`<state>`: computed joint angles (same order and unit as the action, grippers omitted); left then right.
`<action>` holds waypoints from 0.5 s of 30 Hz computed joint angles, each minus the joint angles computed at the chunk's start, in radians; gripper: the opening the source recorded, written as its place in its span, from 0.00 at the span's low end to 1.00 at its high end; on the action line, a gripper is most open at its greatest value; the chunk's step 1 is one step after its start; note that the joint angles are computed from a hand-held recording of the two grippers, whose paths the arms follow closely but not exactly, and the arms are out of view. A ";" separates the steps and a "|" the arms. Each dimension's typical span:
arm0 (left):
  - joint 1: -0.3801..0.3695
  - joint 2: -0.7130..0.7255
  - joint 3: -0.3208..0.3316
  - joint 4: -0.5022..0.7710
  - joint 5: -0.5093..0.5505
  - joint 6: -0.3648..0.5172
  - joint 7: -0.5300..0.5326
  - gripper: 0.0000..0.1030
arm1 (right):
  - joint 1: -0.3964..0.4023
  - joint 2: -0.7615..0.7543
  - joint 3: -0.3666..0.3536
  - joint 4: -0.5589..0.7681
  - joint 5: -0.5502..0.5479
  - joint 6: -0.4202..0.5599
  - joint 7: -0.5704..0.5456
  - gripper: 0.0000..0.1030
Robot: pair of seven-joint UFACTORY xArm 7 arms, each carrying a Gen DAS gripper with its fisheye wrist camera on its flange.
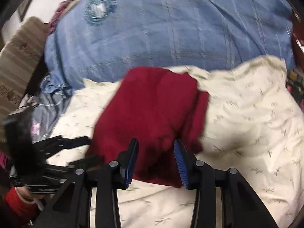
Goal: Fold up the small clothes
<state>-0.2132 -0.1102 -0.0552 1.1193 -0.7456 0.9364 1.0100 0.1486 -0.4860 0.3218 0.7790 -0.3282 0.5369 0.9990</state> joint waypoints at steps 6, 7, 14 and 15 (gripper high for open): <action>0.012 0.017 0.005 0.036 -0.026 0.025 -0.074 0.66 | 0.016 0.168 0.043 0.136 -0.098 0.103 -0.035 0.36; 0.012 0.020 0.004 0.039 -0.038 0.019 -0.083 0.66 | 0.030 0.186 0.035 0.138 -0.096 0.118 -0.030 0.36; 0.006 0.058 -0.022 0.044 0.005 -0.009 -0.132 0.67 | 0.093 0.133 -0.040 0.011 -0.022 0.027 -0.001 0.32; 0.003 0.052 -0.027 0.026 0.011 -0.036 -0.128 0.67 | 0.093 0.129 -0.042 0.004 -0.015 0.021 -0.003 0.31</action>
